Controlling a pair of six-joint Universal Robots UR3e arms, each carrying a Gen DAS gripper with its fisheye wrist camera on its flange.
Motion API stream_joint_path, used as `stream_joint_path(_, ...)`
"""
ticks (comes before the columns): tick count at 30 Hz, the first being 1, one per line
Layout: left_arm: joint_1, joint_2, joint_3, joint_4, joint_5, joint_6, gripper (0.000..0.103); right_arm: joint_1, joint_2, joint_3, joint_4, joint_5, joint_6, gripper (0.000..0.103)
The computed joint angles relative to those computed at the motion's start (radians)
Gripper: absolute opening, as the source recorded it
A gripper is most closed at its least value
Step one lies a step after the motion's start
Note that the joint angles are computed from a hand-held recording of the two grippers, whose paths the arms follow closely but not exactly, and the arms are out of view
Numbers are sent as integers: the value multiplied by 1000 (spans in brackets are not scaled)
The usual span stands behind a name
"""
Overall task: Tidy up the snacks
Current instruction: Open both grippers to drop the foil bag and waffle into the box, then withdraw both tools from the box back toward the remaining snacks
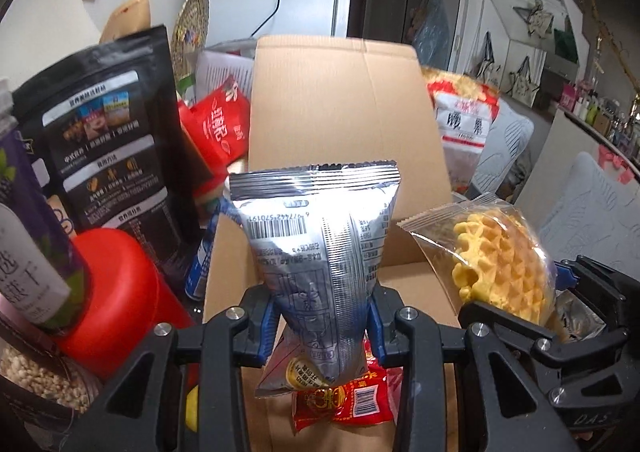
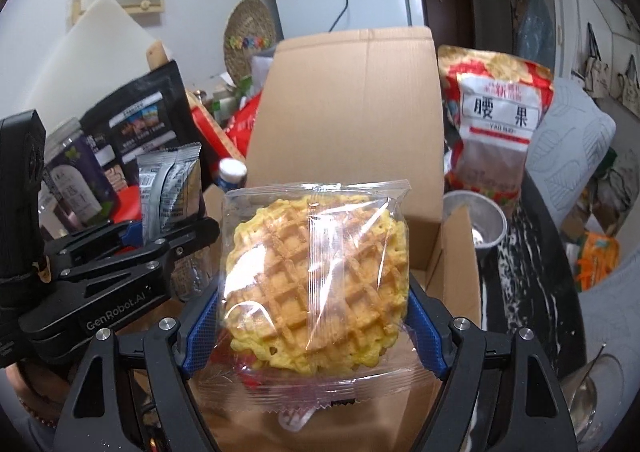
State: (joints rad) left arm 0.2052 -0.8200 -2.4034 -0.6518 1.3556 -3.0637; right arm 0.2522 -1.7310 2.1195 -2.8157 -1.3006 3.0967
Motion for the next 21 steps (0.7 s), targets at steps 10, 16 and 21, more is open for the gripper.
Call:
stream_joint_path(10,-103,-224,75,11,111,-47,59,32,76,-83,98,-80,16,84)
stream_joint_path(16,-136,-239,69,53,162,-66,67,30,68,-69,75,-94,17,90)
stream_joint_path(21,-142,-208,65,42,167,-59,67,29,48,-54,66,-99,15,90)
